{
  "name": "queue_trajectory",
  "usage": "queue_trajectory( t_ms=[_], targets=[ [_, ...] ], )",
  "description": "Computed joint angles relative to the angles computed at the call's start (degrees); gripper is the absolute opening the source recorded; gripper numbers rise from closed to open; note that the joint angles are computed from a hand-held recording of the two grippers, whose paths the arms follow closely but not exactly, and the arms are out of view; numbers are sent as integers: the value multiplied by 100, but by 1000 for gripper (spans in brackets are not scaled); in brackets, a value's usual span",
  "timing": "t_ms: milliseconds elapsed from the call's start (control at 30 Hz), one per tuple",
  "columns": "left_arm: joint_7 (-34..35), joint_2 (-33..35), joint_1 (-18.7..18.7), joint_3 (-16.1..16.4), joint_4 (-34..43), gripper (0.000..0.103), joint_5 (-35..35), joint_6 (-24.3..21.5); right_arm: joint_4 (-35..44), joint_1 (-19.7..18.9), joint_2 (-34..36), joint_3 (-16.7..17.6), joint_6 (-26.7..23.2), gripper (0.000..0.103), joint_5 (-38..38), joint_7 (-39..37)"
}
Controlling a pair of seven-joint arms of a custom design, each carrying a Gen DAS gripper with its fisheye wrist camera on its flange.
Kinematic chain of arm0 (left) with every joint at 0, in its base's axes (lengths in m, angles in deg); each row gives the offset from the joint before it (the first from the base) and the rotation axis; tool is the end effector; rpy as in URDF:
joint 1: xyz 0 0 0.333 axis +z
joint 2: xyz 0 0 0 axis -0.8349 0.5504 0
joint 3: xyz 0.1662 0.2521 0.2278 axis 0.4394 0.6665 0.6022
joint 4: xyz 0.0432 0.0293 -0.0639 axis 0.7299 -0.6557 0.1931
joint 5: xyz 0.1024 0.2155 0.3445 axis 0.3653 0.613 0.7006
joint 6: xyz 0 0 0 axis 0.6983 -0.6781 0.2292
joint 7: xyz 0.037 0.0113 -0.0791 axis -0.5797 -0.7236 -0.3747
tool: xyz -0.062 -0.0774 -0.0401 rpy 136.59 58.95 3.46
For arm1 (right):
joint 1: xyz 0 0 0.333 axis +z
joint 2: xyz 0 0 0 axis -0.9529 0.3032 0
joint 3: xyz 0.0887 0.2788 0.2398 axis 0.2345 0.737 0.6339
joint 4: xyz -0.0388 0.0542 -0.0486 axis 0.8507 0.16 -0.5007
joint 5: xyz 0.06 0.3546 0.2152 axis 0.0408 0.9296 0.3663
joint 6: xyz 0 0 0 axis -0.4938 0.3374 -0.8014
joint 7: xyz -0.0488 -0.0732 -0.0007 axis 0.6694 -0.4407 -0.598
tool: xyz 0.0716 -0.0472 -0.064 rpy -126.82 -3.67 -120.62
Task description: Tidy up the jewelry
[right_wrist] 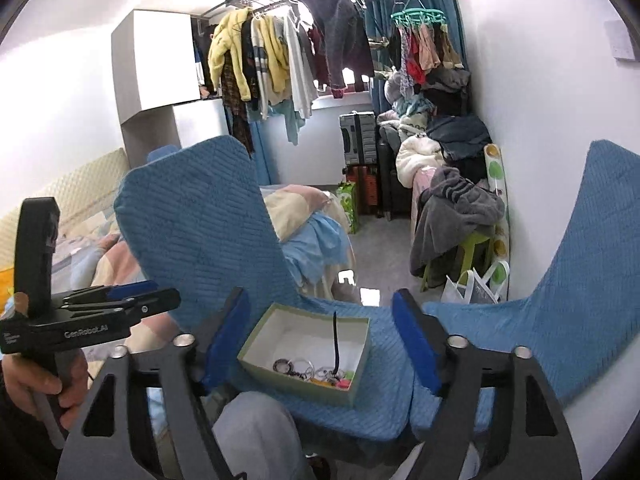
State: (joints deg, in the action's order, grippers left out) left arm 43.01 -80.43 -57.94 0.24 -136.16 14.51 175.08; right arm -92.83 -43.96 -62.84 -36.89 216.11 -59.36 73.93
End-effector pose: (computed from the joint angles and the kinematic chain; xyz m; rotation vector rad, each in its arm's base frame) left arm 0.4370 -0.1529 0.7009 -1.9324 1.4914 -0.9569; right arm 0.4826 0.2749 0.7277 -1.8066 1.0280 -0.4303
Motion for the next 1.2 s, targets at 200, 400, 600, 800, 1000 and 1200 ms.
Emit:
queue_trajectory(
  t_ms=[200, 400, 600, 800, 1000, 1200],
  targets=[
    [-86, -269, -9, -65, -292, 59, 53, -42, -475, -145, -274, 191, -54, 86, -538, 553],
    [-119, -356, -30, -76, -486, 59, 26, -45, -829, -327, -418, 400, -5, 89, -1268, 1376],
    [-191, -366, -65, -81, -642, 59, -29, -33, -1018, -322, -466, 441, -5, 90, -1695, 1823],
    [-214, -322, -74, -84, -660, 59, -26, -40, -1070, -287, -462, 397, -3, 90, -1849, 2028],
    [-296, -389, -11, -122, -706, 66, 49, -32, -1092, -330, -492, 407, -1, 92, -2023, 2234],
    [-366, -415, 40, -158, -709, 77, 136, -140, -1106, -345, -479, 418, 15, 95, -2125, 2411]
  ],
)
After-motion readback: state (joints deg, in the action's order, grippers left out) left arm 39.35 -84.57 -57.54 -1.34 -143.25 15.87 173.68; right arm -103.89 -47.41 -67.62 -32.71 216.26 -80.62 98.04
